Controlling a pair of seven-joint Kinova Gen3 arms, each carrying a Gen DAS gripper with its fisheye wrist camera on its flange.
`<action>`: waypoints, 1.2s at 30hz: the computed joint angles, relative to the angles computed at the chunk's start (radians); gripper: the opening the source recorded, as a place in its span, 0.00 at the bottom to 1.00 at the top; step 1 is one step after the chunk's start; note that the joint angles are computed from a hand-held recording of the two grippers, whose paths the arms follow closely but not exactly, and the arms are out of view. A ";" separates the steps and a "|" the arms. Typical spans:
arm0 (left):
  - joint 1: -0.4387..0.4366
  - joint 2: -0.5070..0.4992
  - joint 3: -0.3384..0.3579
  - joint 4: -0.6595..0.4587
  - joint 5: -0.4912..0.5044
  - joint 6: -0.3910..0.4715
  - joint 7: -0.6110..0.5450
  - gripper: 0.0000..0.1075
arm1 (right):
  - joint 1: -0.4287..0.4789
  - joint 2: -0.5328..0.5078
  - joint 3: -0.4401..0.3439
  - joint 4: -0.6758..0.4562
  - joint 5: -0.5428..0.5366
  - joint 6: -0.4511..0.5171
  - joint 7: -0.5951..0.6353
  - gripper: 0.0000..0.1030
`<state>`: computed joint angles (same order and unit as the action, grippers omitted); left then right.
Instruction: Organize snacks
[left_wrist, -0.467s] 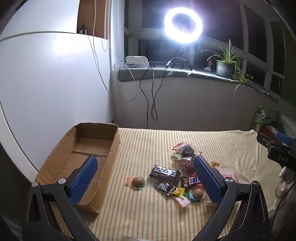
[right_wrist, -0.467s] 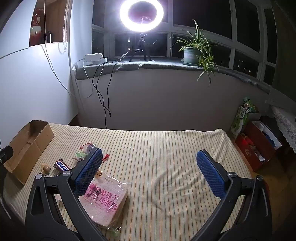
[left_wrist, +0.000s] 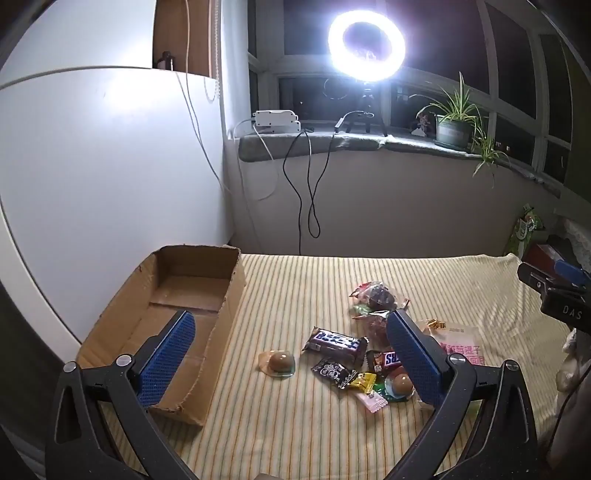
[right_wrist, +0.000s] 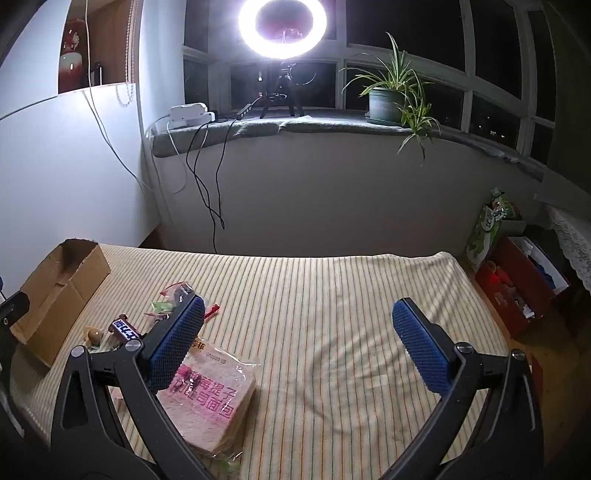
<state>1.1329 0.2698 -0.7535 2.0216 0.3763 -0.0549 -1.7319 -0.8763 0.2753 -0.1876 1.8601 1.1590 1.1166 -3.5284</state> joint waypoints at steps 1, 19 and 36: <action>-0.006 0.000 0.005 -0.001 -0.001 0.000 0.000 0.95 | 0.000 0.001 0.000 -0.001 0.000 0.000 0.001 1.00; -0.002 -0.003 0.014 0.010 0.092 -0.018 -0.091 0.95 | 0.002 0.006 0.003 -0.003 -0.003 -0.024 0.011 1.00; -0.009 -0.001 0.024 0.007 0.132 -0.018 -0.134 0.95 | 0.004 0.005 0.005 -0.003 -0.006 -0.034 0.015 1.00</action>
<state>1.1244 0.2683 -0.7300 2.0289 0.5086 -0.0724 -1.8654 -0.8724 0.2799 -0.1823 1.8569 1.1532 1.0824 -3.5130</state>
